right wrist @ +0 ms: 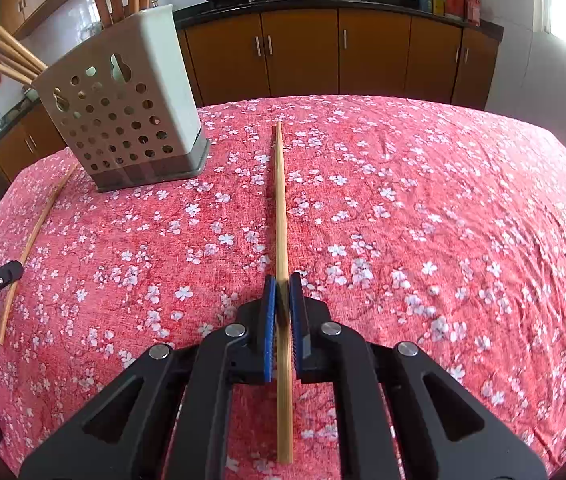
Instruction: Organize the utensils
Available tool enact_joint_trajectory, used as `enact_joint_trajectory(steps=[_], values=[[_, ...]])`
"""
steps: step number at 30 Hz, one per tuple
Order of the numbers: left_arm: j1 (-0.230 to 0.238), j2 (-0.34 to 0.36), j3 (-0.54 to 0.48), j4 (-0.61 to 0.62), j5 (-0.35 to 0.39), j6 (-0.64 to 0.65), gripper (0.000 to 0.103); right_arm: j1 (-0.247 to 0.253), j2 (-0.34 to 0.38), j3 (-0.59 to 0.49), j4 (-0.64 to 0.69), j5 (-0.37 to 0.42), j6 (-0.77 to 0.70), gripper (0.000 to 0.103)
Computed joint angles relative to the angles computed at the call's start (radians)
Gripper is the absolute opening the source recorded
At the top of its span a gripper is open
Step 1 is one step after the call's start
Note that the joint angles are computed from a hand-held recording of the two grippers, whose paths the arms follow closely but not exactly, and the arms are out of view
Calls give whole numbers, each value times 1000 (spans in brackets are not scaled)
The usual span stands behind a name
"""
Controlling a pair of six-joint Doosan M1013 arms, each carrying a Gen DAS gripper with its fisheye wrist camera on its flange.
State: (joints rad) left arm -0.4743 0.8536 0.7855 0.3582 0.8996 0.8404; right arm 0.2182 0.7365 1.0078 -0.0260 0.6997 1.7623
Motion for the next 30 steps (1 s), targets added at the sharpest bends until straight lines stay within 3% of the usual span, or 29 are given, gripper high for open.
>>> enact_joint_trajectory(steps=[30], values=[[6, -18, 28, -32, -36, -14, 11, -4, -9, 17, 15, -13, -7, 9]])
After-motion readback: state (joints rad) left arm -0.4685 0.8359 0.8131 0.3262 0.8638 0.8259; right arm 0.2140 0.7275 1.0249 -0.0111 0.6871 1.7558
